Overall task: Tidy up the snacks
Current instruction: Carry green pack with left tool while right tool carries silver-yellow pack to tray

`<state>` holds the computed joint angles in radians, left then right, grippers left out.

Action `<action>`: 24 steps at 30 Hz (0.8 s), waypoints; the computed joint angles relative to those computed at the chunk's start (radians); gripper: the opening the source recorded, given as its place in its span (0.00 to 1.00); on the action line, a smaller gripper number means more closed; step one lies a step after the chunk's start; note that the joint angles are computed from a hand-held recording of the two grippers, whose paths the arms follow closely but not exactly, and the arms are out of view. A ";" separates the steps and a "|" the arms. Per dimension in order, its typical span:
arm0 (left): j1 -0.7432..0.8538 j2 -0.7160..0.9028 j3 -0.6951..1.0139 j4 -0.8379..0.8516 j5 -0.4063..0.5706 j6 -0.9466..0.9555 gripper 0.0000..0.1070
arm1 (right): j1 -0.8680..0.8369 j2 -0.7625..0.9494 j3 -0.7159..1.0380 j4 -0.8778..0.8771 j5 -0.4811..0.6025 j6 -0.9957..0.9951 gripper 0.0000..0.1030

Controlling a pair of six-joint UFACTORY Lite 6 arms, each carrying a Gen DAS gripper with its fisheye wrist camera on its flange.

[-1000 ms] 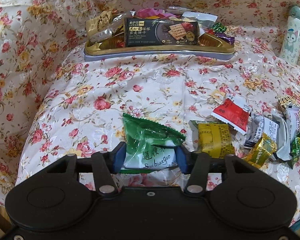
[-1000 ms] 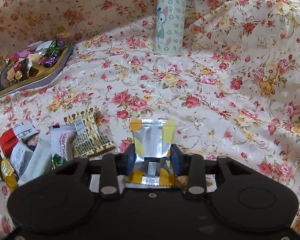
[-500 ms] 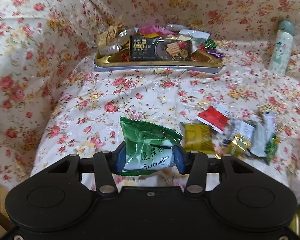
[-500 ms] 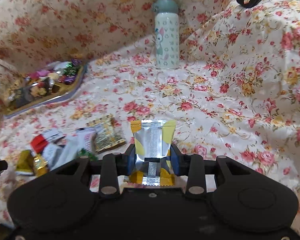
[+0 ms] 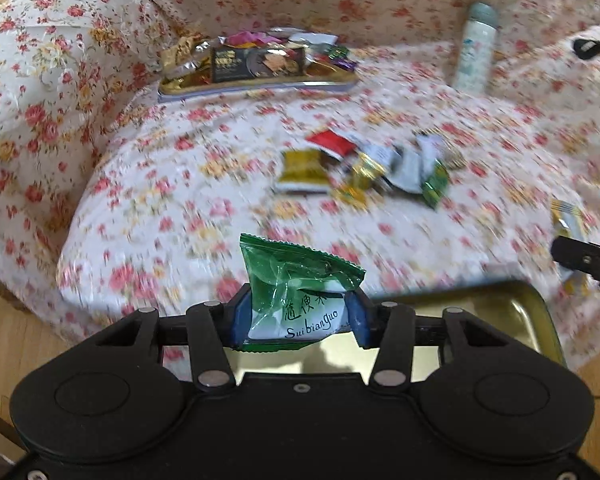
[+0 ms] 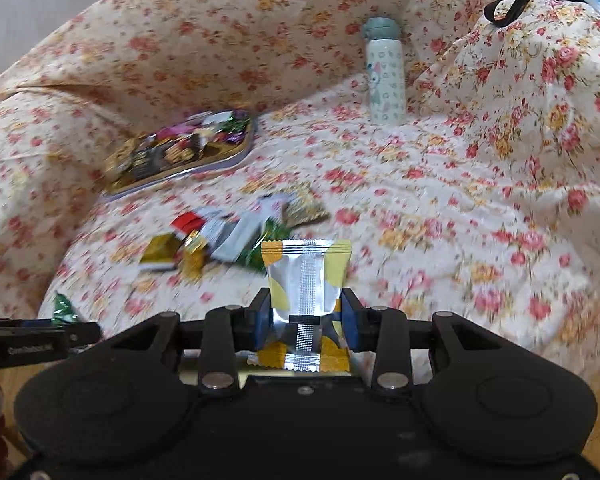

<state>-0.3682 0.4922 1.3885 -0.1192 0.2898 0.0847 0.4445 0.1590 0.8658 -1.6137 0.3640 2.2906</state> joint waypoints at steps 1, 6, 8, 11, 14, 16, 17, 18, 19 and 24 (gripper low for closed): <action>-0.004 -0.032 -0.047 -0.017 -0.012 0.013 0.51 | 0.025 -0.023 -0.027 -0.003 0.009 0.018 0.37; -0.017 -0.137 -0.212 -0.109 -0.046 0.072 0.51 | 0.122 -0.111 -0.136 -0.010 0.039 0.090 0.37; -0.023 -0.170 -0.270 -0.122 -0.061 0.070 0.51 | 0.162 -0.137 -0.170 -0.011 0.048 0.116 0.37; -0.035 -0.217 -0.352 -0.109 -0.087 0.043 0.51 | 0.210 -0.173 -0.213 -0.012 0.055 0.142 0.37; -0.045 -0.262 -0.426 -0.091 -0.115 0.003 0.51 | 0.253 -0.203 -0.250 -0.015 0.060 0.157 0.37; -0.047 -0.285 -0.464 -0.087 -0.132 -0.019 0.51 | 0.290 -0.221 -0.271 -0.001 0.071 0.159 0.37; -0.047 -0.294 -0.480 -0.087 -0.140 -0.028 0.51 | 0.305 -0.227 -0.278 0.002 0.073 0.163 0.37; -0.046 -0.303 -0.496 -0.095 -0.146 -0.027 0.51 | 0.317 -0.231 -0.284 0.007 0.074 0.163 0.37; -0.044 -0.307 -0.505 -0.106 -0.146 -0.022 0.51 | 0.313 -0.227 -0.284 0.008 0.064 0.155 0.37; -0.037 -0.291 -0.513 -0.189 -0.124 0.051 0.51 | 0.319 -0.183 -0.274 -0.021 0.030 0.206 0.37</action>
